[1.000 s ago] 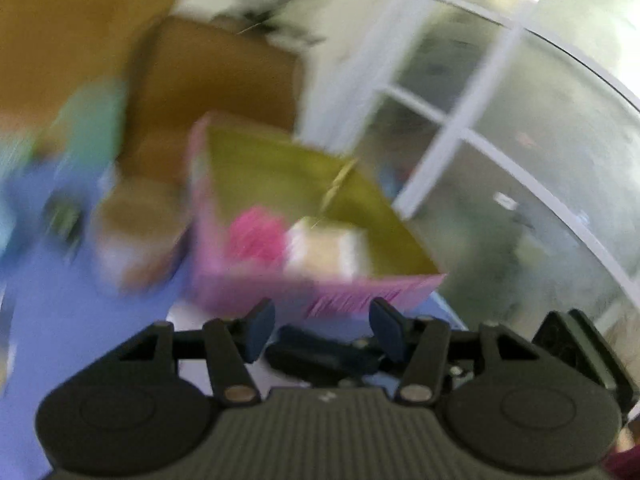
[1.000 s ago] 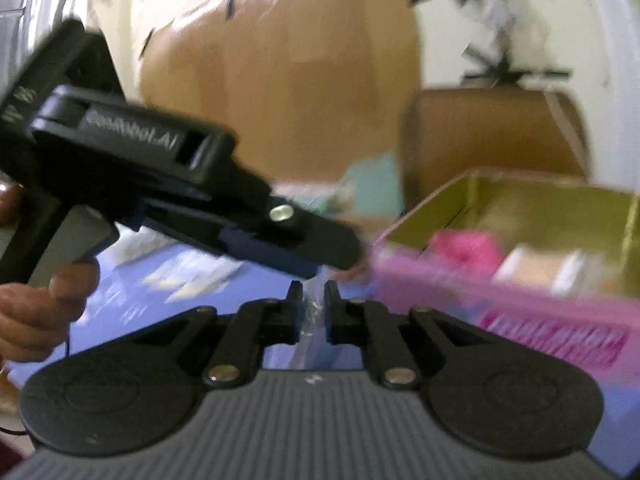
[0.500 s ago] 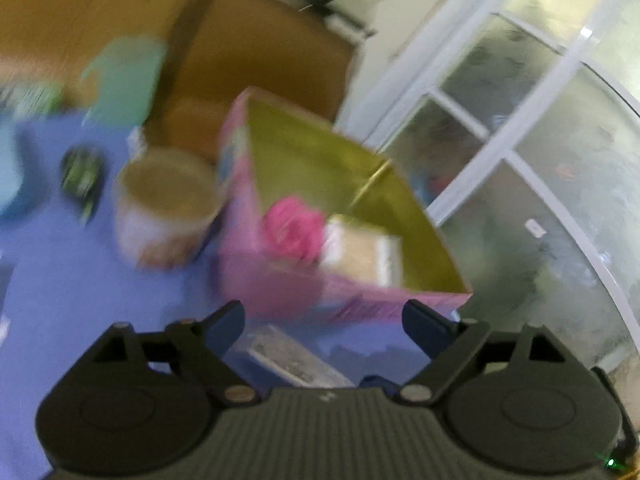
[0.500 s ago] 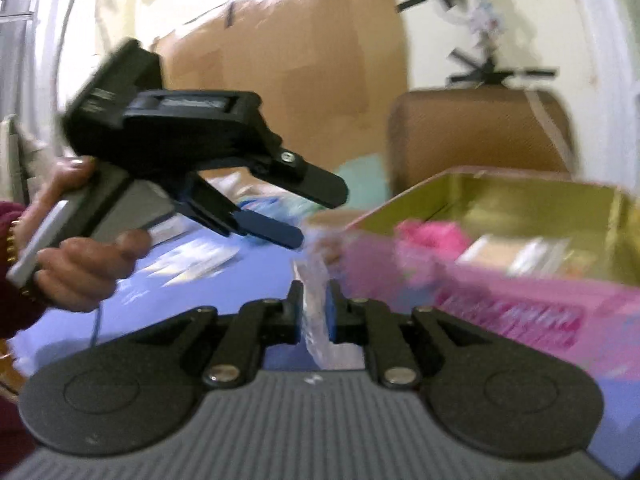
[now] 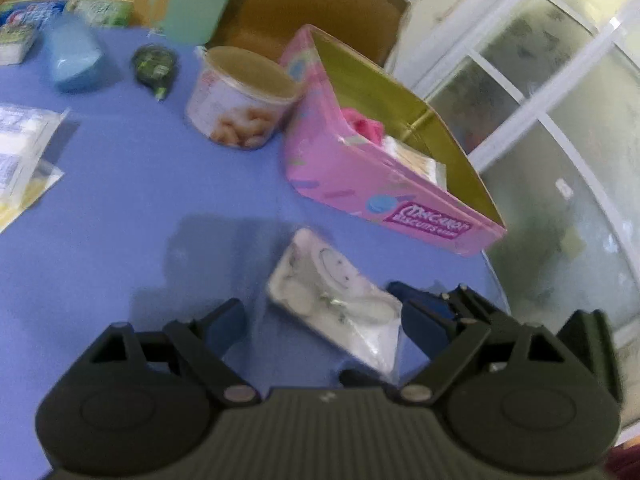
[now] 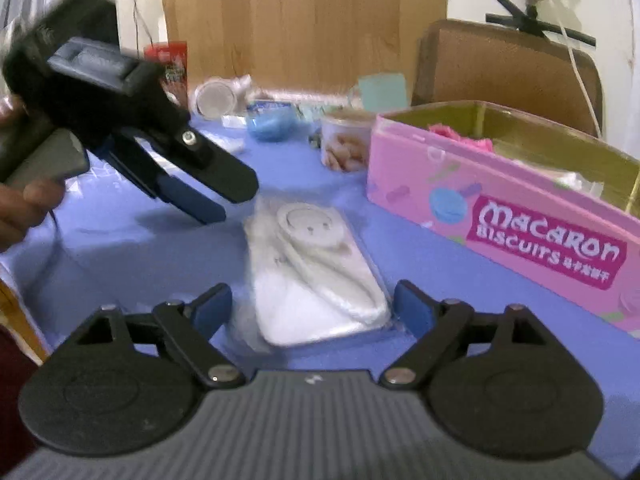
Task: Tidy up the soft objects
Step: 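Grasp the white earphone package with the right gripper, then carry the earphone package into the pink tin and open the right gripper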
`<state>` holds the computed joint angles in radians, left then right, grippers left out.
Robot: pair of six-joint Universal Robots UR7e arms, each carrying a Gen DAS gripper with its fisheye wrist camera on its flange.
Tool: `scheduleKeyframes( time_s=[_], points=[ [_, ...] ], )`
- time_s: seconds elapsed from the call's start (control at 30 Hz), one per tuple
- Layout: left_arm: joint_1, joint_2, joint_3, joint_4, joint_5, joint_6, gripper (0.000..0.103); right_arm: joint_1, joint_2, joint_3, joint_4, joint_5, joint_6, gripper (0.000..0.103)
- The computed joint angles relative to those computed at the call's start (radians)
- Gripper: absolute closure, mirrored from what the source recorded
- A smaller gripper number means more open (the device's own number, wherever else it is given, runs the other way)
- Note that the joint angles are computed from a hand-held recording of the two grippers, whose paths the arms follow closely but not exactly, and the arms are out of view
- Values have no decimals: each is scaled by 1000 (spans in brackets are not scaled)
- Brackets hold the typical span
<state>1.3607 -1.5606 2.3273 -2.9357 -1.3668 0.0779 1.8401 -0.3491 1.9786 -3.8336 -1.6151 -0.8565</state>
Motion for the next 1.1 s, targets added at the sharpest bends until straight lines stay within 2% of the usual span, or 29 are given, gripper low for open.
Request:
scheduleKeyframes(
  time_s=[0.03, 0.13, 0.23, 0.3, 0.4, 0.5, 0.6, 0.67, 0.77, 0.83, 0.9, 1.0, 1.07, 1.1],
  points=[
    [-6, 13, 4, -19, 9, 28, 12, -3, -4, 0, 11, 16, 9, 27],
    [-31, 32, 16, -72, 58, 39, 14, 5, 14, -9, -20, 8, 31, 30],
    [-7, 17, 3, -64, -2, 20, 23, -3, 14, -8, -27, 43, 111, 32],
    [-7, 0, -2, -62, -31, 24, 24, -12, 12, -2, -32, 96, 155, 32],
    [-49, -7, -12, -75, -4, 48, 24, 19, 58, -24, -149, 91, 122, 32],
    [-80, 6, -51, -74, -24, 93, 24, 36, 71, -51, -240, 115, 103, 32],
    [-117, 52, -92, -122, -10, 143, 18, 55, 83, -118, -311, 55, 64, 32],
    [-137, 105, -109, -217, 38, 190, 14, 55, 77, -171, -307, 3, 82, 32],
    [-146, 214, -159, -336, 113, 224, 14, 61, 93, -304, -252, -147, 142, 31],
    [-150, 259, -177, -364, 165, 220, 15, 69, 131, -414, -211, -264, 123, 21],
    [-142, 257, -159, -369, 157, 212, 15, 71, 160, -473, -216, -336, 125, 20],
    [-132, 208, -91, -389, 157, 245, 15, 47, 124, -385, -249, -250, 232, 20],
    [-114, 156, -43, -386, 157, 268, 14, 49, 134, -361, -316, -218, 247, 21],
    [-104, 124, -14, -386, 165, 274, 14, 51, 134, -339, -349, -183, 253, 27]
  ],
)
